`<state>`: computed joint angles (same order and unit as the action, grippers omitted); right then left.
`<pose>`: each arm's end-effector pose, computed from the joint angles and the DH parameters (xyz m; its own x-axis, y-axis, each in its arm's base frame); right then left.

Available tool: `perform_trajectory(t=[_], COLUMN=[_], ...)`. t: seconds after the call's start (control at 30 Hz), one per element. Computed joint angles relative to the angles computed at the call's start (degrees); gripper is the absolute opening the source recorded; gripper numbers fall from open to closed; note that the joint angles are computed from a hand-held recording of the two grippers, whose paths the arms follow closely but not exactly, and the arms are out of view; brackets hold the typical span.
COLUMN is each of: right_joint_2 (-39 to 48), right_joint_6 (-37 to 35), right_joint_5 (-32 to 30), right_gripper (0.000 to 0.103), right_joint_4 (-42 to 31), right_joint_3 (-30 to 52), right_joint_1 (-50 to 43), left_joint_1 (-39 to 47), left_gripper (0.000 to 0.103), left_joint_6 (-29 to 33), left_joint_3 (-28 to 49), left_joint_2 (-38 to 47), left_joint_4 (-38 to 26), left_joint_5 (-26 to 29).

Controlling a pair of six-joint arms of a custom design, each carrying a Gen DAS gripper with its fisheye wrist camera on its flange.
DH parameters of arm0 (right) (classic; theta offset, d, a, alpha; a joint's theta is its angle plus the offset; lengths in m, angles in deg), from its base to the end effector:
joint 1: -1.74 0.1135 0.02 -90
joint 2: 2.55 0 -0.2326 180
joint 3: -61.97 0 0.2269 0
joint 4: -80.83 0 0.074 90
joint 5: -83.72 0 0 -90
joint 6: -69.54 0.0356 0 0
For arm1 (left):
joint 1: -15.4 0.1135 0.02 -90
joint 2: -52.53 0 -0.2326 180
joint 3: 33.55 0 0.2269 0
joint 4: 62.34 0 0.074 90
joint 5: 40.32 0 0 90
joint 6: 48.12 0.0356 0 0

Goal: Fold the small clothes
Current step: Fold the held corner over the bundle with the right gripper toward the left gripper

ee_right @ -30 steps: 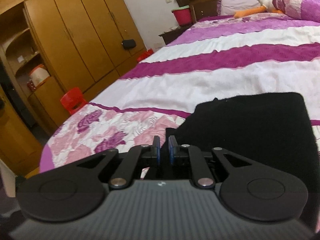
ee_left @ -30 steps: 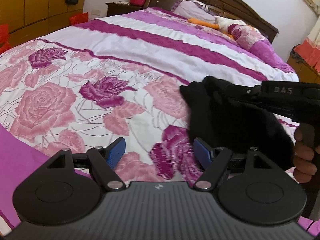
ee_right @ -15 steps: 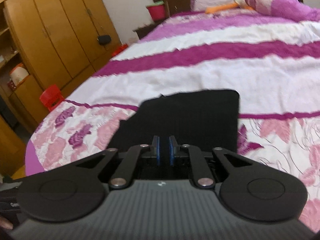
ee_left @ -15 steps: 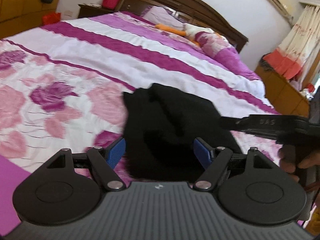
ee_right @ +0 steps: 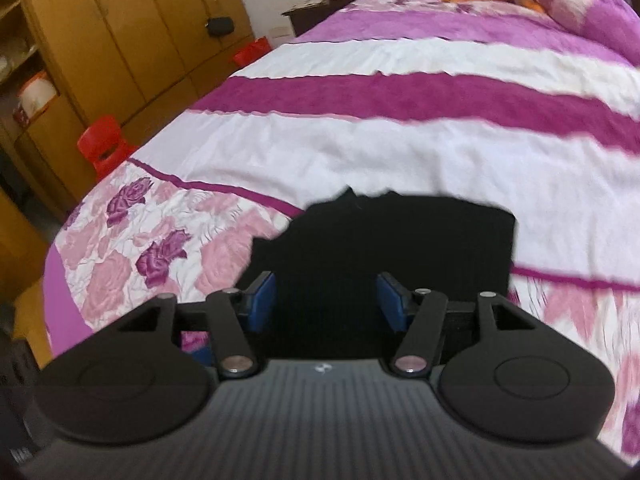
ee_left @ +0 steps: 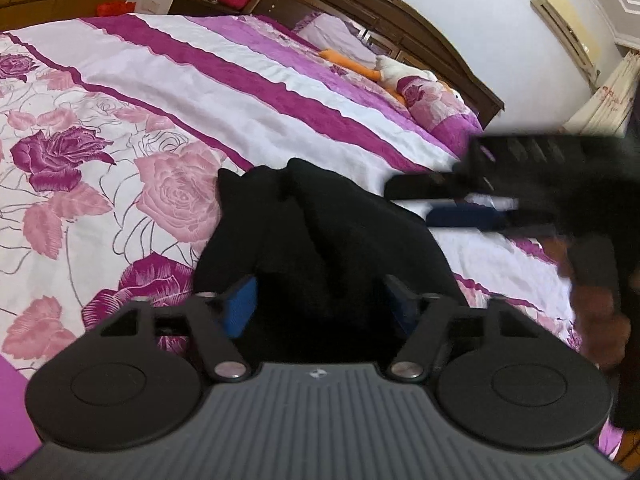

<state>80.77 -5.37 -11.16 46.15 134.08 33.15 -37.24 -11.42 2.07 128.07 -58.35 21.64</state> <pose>0.2474 0.1546 0.2218 -0.7400 -0.1479 -0.6561 -0.3906 0.8887 0.2402 0.1476 -0.1657 0.1313 -0.5901 -0.3933 -0.7051 -0.0043 0.8749 -0.4844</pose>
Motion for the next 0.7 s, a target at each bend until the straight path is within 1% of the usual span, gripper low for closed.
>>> perform_trajectory(t=[0.07, 0.2, 0.3, 0.37, 0.4, 0.43, 0.47, 0.5, 0.53, 0.6, 0.7], right_joint_2=[5.9, 17.24, 24.11, 27.32, 28.7, 30.12, 31.56, 32.55, 32.62, 31.25, 27.8], right_joint_6=[-0.99, -0.64, -0.16, -1.41, -2.38, -3.1, -3.59, -4.0, -4.35, -4.49, -3.88], right_joint_5=[0.41, 3.97, 6.57, 8.95, 10.1, 10.73, 11.18, 11.83, 11.47, 9.43, 7.94], right_gripper=[0.058, 0.058, 0.057, 0.055, 0.054, 0.042, 0.033, 0.017, 0.01, 0.008, 0.007], right_joint_4=[-3.06, -6.35, -6.59, -6.08, -5.96, -6.54, -7.94, -8.86, -8.8, -7.1, -3.78], right_joint_3=[6.46, 16.78, 22.22, 24.56, 25.52, 26.7, 28.34, 29.27, 29.16, 27.17, 23.29], right_joint_1=[1.35, 4.36, 5.8, 6.62, 6.92, 7.03, 7.06, 7.04, 6.66, 5.55, 4.7], left_joint_1=[0.18, 0.17, 0.95, 1.18, 1.28, 1.46, 1.72, 1.96, 2.16, 1.9, 0.95], left_gripper=[0.061, 0.061, 0.061, 0.056, 0.049, 0.044, 0.032, 0.025, 0.023, 0.019, 0.017], left_joint_6=[0.26, 2.26, 3.91, 5.15, 5.67, 6.27, 6.96, 7.45, 7.83, 8.72, 10.29], left_joint_3=[-0.92, -1.53, -0.73, -0.75, -1.18, -1.72, -2.27, -2.78, -3.35, -3.99, -4.71], left_joint_2=[1.36, 4.93, 7.87, 9.37, 9.93, 10.29, 10.6, 10.77, 10.88, 10.88, 9.3], left_joint_4=[3.19, 9.13, 11.01, 12.71, 14.21, 15.7, 17.15, 18.36, 19.66, 21.09, 21.29], left_joint_5=[0.51, 0.43, 1.42, 1.58, 1.77, 2.29, 2.88, 3.48, 3.98, 3.42, 1.93])
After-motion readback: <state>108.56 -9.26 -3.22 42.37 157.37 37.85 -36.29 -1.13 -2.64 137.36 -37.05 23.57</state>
